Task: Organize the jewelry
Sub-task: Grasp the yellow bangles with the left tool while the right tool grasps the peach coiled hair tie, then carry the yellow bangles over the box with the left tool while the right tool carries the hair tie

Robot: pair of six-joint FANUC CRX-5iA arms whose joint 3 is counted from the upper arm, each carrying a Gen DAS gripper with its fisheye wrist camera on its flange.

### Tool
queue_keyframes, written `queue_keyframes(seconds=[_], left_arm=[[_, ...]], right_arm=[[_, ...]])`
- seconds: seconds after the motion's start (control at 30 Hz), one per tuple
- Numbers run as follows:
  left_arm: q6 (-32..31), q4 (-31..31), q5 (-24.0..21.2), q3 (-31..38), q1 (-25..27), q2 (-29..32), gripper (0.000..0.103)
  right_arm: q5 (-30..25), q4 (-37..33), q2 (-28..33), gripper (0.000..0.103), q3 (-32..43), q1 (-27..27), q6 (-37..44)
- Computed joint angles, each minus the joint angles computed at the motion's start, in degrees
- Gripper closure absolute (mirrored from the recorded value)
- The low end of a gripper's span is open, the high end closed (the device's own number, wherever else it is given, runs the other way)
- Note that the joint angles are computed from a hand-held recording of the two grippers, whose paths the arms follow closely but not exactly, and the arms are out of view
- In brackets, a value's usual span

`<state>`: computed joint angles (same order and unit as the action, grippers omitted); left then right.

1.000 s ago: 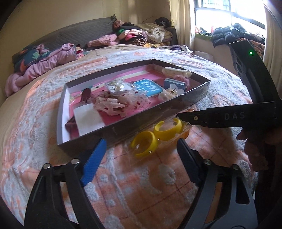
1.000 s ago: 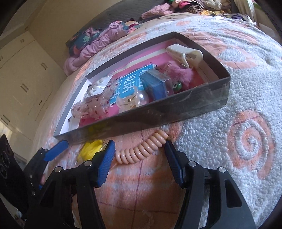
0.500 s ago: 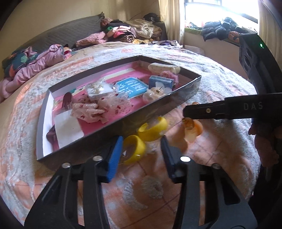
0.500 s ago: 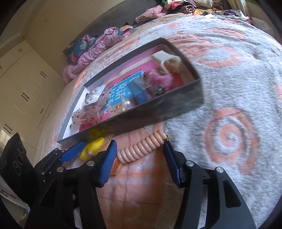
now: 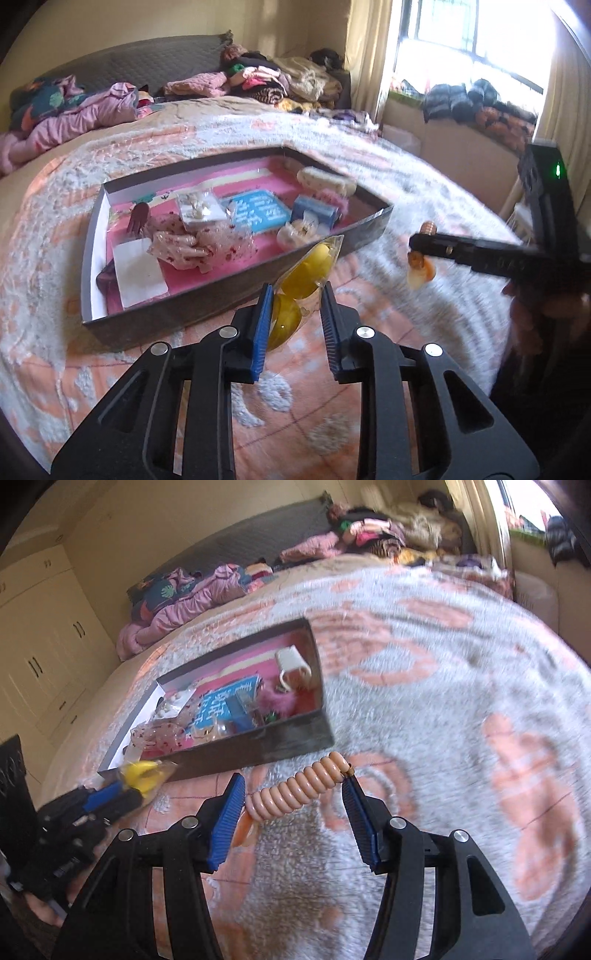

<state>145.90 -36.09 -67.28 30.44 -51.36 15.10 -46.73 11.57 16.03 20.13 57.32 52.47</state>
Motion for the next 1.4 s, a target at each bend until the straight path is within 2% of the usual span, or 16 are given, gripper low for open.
queue_keyframes(seconds=[0.27, 0.67, 1.13, 1.4], left_arm=[[5.7, -4.9, -1.5, 1.7, -1.8, -1.2, 0.085], [9.4, -13.2, -7.4, 5.9, -3.8, -2.7, 0.086], [14.0, -16.1, -10.6, 4.3, -1.8, -5.0, 0.086], [16.2, -14.4, -10.9, 2.6, 0.6, -5.3, 0.086]], right_arm=[[3.7, 6.8, -2.1, 0.050, -3.0, 1.5, -0.7], [4.9, 7.1, -0.3, 0.050, 2.8, 1.8, 4.4], [3.3, 5.9, 7.1, 0.050, 16.4, 1.9, 13.1], [-1.9, 1.9, 14.3, 0.050, 28.4, 1.4, 21.1]])
